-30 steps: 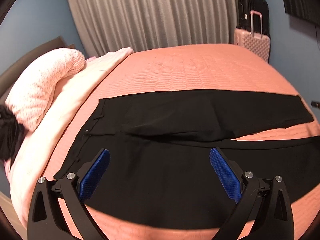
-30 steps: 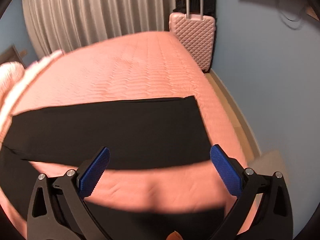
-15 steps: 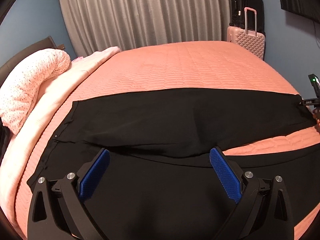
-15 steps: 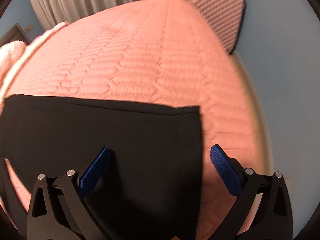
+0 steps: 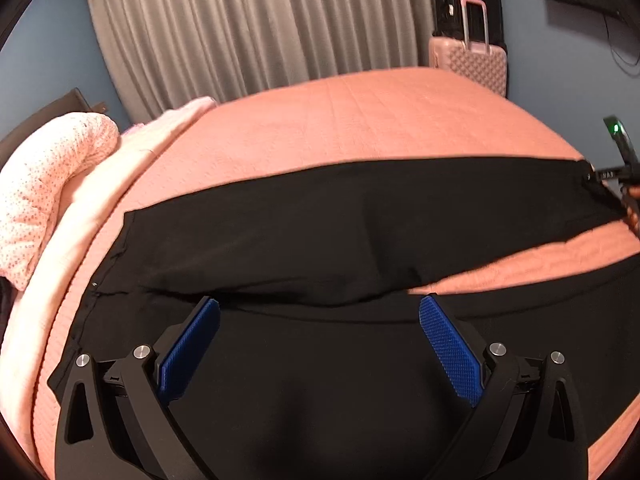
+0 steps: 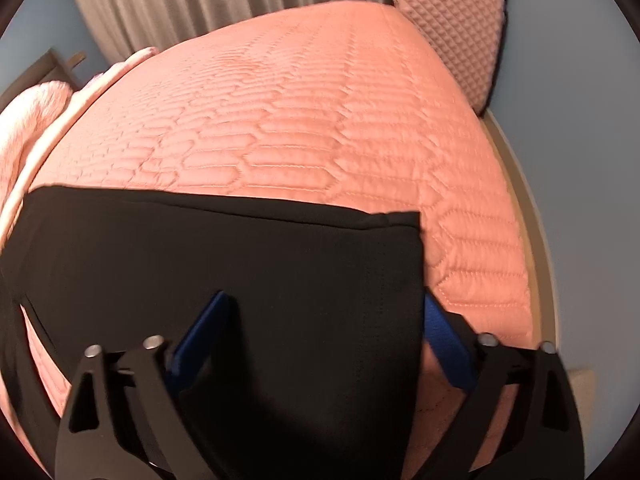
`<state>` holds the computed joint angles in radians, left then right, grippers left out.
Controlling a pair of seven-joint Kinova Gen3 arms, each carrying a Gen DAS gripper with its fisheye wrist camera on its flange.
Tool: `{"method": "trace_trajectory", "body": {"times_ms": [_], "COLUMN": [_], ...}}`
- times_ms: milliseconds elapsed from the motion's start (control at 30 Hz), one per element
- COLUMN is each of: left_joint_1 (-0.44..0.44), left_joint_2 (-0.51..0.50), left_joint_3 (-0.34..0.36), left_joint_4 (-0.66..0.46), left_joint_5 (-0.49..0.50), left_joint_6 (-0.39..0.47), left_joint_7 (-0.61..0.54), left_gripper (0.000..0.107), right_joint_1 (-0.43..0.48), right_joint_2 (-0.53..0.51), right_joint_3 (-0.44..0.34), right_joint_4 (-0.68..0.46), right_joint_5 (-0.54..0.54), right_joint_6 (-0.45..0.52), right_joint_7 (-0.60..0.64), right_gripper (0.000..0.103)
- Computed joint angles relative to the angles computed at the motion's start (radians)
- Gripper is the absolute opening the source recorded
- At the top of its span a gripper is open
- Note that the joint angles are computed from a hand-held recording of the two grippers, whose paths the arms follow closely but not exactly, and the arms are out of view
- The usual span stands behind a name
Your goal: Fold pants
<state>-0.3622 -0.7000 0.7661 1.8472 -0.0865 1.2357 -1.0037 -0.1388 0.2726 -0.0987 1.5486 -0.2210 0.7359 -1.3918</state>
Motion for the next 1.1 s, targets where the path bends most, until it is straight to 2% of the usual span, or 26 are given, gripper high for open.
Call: {"method": "trace_trajectory", "body": {"times_ms": [67, 133, 167, 200, 233, 300, 367, 433, 500, 567, 667, 767, 833, 900, 967, 1100], "left_joint_1": [0.027, 0.037, 0.044, 0.045, 0.051, 0.023, -0.024, -0.047, -0.069, -0.094, -0.177, -0.269, -0.322, -0.339, -0.297, -0.139], "left_joint_2": [0.005, 0.006, 0.008, 0.01, 0.01, -0.016, -0.052, -0.076, -0.089, -0.058, 0.051, 0.19, 0.283, 0.376, 0.468, 0.634], "left_joint_3": [-0.023, -0.022, -0.023, -0.023, -0.035, -0.075, -0.119, -0.194, -0.265, -0.358, -0.497, -0.636, -0.729, -0.821, -0.913, -1.098], "left_joint_4": [0.018, 0.028, 0.033, 0.038, 0.043, 0.054, 0.068, 0.087, 0.101, 0.116, 0.095, 0.043, -0.017, -0.067, -0.12, -0.202], "left_joint_5": [0.023, 0.024, 0.022, 0.02, 0.029, 0.086, 0.141, 0.185, 0.178, 0.126, 0.057, 0.03, 0.067, 0.146, 0.193, 0.182], "left_joint_6": [-0.013, -0.016, -0.018, -0.015, -0.019, -0.021, -0.02, -0.02, -0.032, -0.047, -0.099, -0.188, -0.23, -0.255, -0.241, -0.215], "left_joint_7": [0.002, 0.007, 0.006, 0.009, 0.0, -0.066, -0.147, -0.228, -0.305, -0.387, -0.495, -0.617, -0.698, -0.779, -0.859, -0.936], "left_gripper": [0.098, 0.098, 0.098, 0.098, 0.098, 0.098, 0.098, 0.098, 0.098, 0.098, 0.098, 0.098, 0.098, 0.098, 0.098, 0.098], "right_joint_1": [0.028, 0.056, 0.071, 0.103, 0.117, 0.089, 0.028, 0.013, -0.003, -0.028, -0.068, -0.097, -0.081, -0.071, -0.075, -0.088], "right_joint_2": [0.0, -0.002, -0.005, -0.007, -0.005, -0.009, -0.016, -0.04, -0.066, -0.086, -0.07, -0.048, -0.043, -0.044, -0.044, -0.053], "right_joint_3": [-0.003, -0.003, -0.004, -0.023, -0.041, -0.032, 0.011, 0.009, 0.01, 0.015, 0.035, 0.042, 0.033, 0.027, 0.028, 0.032], "right_joint_4": [-0.001, -0.005, -0.003, -0.002, -0.016, -0.014, -0.007, 0.016, 0.047, 0.074, 0.059, 0.041, 0.038, 0.046, 0.051, 0.073], "right_joint_5": [-0.038, -0.075, -0.098, -0.127, -0.139, -0.115, -0.079, -0.048, -0.028, 0.012, 0.096, 0.163, 0.148, 0.138, 0.146, 0.175], "right_joint_6": [0.01, 0.025, 0.028, 0.032, 0.053, 0.051, 0.033, -0.008, -0.05, -0.083, -0.069, -0.054, -0.057, -0.07, -0.08, -0.103], "right_joint_7": [0.015, 0.036, 0.053, 0.074, 0.078, 0.102, 0.065, 0.03, 0.004, -0.038, -0.142, -0.218, -0.222, -0.223, -0.241, -0.279], "right_gripper": [0.074, 0.057, 0.04, 0.015, 0.008, 0.007, 0.007, 0.006, 0.006, 0.006, 0.006, 0.006, 0.006, 0.007, 0.007, 0.007]}}
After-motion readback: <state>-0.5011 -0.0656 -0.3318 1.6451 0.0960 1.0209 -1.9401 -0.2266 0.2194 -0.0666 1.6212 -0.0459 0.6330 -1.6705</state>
